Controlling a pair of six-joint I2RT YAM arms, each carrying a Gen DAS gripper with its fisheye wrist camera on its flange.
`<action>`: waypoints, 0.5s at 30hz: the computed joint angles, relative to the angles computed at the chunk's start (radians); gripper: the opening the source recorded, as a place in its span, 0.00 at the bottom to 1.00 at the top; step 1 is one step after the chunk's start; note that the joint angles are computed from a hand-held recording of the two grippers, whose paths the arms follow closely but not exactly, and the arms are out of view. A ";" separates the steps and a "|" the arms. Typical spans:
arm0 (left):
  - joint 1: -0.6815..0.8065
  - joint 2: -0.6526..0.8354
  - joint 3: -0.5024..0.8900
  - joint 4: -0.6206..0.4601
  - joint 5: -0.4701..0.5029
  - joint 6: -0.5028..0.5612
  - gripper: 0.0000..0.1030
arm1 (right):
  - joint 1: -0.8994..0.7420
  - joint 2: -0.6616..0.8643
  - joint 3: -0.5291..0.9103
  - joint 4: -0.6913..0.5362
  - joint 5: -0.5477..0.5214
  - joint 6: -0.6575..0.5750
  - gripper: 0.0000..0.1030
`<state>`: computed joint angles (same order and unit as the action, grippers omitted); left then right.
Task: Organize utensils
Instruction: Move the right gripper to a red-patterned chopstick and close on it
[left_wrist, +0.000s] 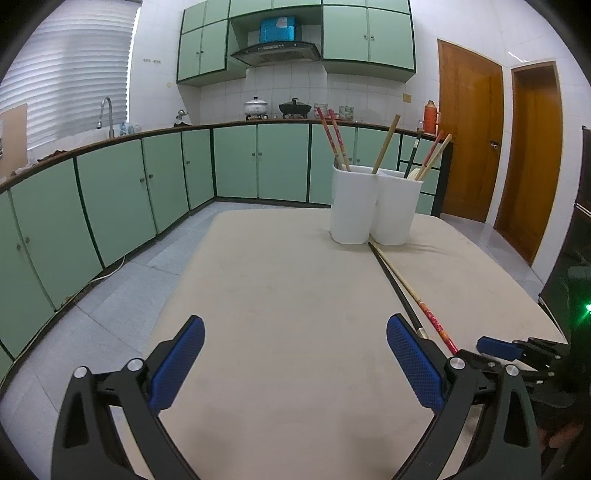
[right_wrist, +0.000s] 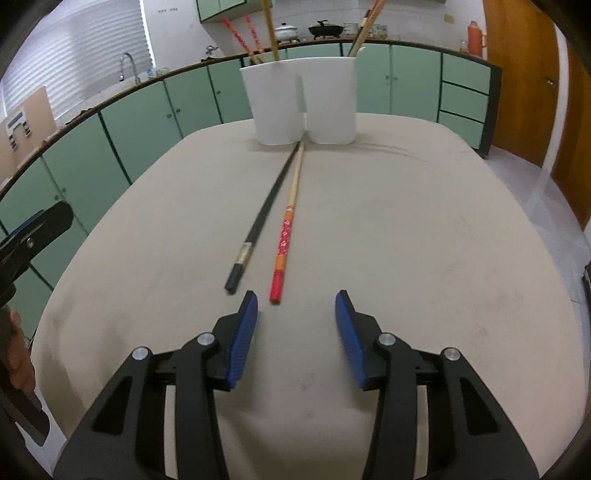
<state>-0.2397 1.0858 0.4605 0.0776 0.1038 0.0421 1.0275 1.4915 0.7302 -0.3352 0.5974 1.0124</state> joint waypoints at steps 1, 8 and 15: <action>-0.002 0.000 0.000 -0.001 -0.001 0.001 0.94 | 0.003 0.007 0.005 0.000 0.003 -0.006 0.41; -0.011 0.018 0.006 -0.002 -0.005 0.001 0.94 | -0.020 0.039 0.030 0.019 -0.003 -0.033 0.31; -0.049 0.032 0.015 -0.005 -0.028 -0.004 0.94 | -0.046 0.020 0.000 0.067 -0.043 -0.052 0.06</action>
